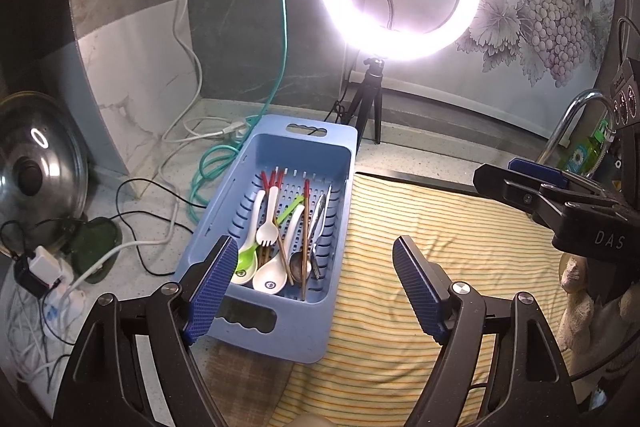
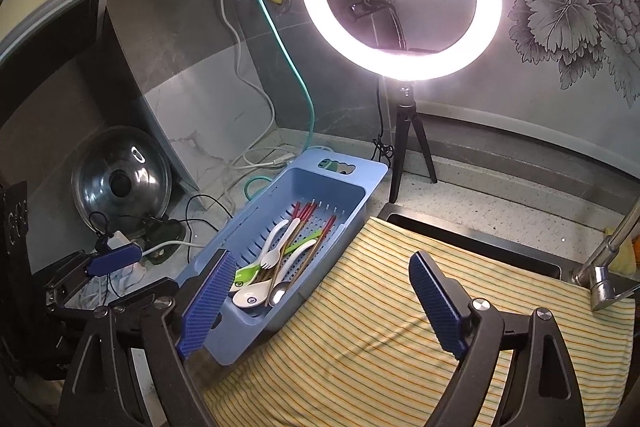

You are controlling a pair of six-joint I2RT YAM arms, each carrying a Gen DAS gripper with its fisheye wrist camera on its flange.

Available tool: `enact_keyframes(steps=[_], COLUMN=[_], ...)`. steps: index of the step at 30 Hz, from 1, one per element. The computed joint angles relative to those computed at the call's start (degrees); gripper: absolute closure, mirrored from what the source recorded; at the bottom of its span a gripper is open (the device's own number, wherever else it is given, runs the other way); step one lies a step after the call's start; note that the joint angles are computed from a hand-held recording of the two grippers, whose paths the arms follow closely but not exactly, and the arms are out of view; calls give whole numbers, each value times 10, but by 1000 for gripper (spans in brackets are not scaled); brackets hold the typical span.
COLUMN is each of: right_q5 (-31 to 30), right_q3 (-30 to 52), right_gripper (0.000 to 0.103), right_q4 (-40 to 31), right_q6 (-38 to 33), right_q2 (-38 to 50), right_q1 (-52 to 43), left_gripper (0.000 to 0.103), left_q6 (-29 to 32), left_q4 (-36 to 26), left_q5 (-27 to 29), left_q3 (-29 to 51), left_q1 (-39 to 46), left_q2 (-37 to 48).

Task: Organize utensils

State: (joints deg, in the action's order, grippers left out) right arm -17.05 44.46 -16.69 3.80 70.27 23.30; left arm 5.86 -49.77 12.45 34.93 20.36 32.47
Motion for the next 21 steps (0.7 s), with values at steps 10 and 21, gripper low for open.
enact_keyframes(steps=[10,21], right_q5=[-8,-10], right_q3=[0,1], right_gripper=[17,17], right_q4=[-2,-6], right_q6=[0,-1], right_q2=[-4,-4], right_q1=[-7,-13], left_gripper=[23,23], left_q6=[-17,-42], left_q4=[-6,-1], left_q5=[-15,-40], left_q3=[3,7], left_q1=[-22,-60], left_q2=[-3,4])
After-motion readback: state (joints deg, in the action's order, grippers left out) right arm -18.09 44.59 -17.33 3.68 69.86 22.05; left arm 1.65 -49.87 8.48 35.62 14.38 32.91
